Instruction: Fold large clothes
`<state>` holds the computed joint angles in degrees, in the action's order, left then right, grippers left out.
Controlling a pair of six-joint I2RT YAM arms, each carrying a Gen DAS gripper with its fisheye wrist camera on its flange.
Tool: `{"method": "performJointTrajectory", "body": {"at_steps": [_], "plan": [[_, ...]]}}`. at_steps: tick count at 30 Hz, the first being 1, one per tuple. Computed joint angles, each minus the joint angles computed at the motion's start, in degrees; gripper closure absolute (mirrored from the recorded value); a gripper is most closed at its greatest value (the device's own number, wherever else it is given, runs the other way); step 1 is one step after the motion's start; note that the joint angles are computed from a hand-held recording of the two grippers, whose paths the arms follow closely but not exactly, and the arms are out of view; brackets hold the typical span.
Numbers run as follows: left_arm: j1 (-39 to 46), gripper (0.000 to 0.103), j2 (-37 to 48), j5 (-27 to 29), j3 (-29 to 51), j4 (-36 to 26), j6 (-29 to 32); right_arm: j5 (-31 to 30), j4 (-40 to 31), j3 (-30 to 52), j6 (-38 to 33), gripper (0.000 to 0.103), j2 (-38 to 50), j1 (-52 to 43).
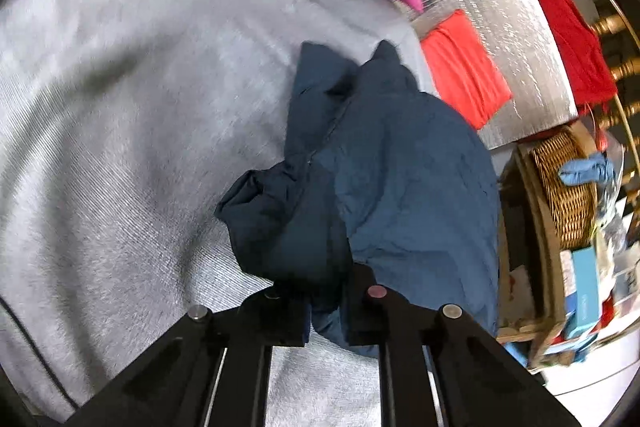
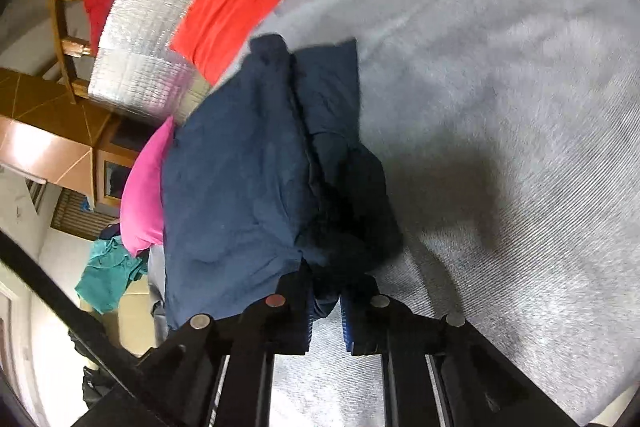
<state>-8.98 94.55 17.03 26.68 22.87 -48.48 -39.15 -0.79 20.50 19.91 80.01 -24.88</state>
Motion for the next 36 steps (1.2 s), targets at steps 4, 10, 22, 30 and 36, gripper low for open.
{"method": "performJointTrajectory", "body": {"at_steps": [4, 10, 22, 30, 36], "plan": [[-2.8, 0.075, -5.7, -5.7, -2.0, -6.1, 0.2, 6.6, -1.7, -0.3, 0.4, 0.088, -2.5, 4.5], [-5.7, 0.039, -16.3, -8.4, -8.6, -8.9, -0.3, -1.0, -4.8, -5.4, -1.4, 0.019, -11.4, -3.8], [-6.8, 0.029, -2.4, -2.4, -1.0, -3.9, -3.6, -4.2, 25.6, -5.7, 19.2, 0.021, 10.5, 8.4], [1.3, 0.092, -11.5, 5.0, -8.3, -1.9, -5.8, -6.7, 19.6, -6.1, 14.5, 0.089, 4.1, 4.7], [-0.7, 0.09, -26.8, 2.3, -11.3, -17.2, -1.2, -3.5, -7.6, -8.9, 0.9, 0.089, -21.8, 3.9]]}}
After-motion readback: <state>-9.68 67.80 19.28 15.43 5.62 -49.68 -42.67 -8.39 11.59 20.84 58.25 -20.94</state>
